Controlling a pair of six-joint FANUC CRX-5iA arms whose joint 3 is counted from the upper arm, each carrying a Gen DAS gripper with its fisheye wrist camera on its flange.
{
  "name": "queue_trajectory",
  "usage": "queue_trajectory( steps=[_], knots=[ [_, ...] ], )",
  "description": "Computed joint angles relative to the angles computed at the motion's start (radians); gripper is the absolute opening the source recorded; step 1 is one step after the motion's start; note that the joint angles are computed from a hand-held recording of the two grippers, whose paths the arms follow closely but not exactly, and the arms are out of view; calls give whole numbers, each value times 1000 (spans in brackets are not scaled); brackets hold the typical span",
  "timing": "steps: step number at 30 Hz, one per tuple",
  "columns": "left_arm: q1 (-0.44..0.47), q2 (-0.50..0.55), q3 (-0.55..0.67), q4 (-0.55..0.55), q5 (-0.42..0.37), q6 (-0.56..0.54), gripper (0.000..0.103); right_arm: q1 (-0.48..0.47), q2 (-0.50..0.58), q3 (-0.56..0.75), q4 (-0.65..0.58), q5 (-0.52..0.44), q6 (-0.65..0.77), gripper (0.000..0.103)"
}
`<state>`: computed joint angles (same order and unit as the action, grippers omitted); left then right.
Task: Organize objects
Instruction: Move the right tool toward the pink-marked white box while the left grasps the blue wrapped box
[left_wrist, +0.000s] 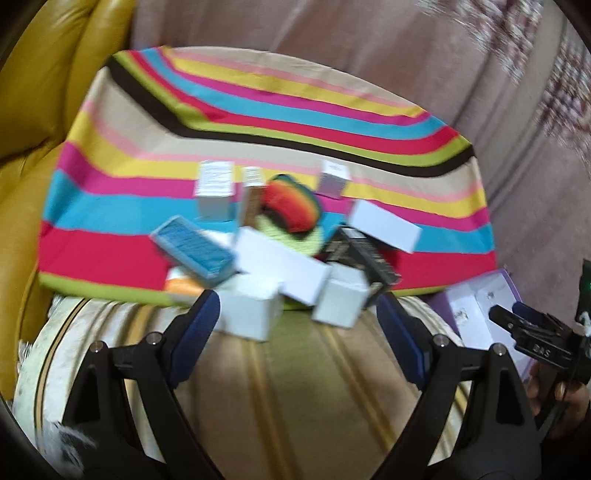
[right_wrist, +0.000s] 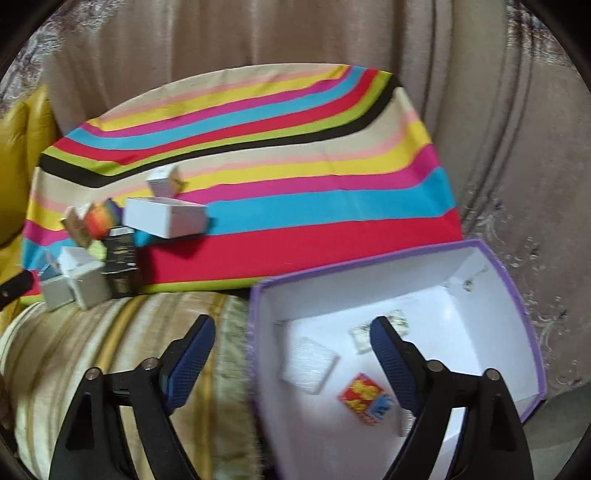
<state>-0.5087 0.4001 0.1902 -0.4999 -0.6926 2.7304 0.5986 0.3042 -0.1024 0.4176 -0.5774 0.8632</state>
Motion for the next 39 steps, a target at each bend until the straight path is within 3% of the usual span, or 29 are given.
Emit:
queue_trajectory(
  steps=[6,10,17,20,26,29,32,34,39],
  knots=[
    [11,-36,-44,-47,-49,60,89,31,8,45,-109,29,105,99],
    [38,-59,-81,-43,-36,70,89,43,24,84,-191,30,183,100],
    [110,-51,-80,26,-15,-183,89,41,79,203,-348,-49,292,100],
    [167,-36,-100,171,51,-396,89,36,99,236,-380,-62,284,100],
    [208,16,-72,302,32,-579,89,29,164,338,-444,-107,262,100],
    [221,33,-58,324,10,-596,89,35,198,382,-441,-122,249,100],
    [238,37,-79,377,38,-638,86,37,232,428,-440,-127,222,100],
    [244,40,-88,406,45,-662,79,44,258,454,-404,-124,165,100],
    [243,32,-111,403,80,-656,79,63,314,493,-276,-104,8,100]
  ],
)
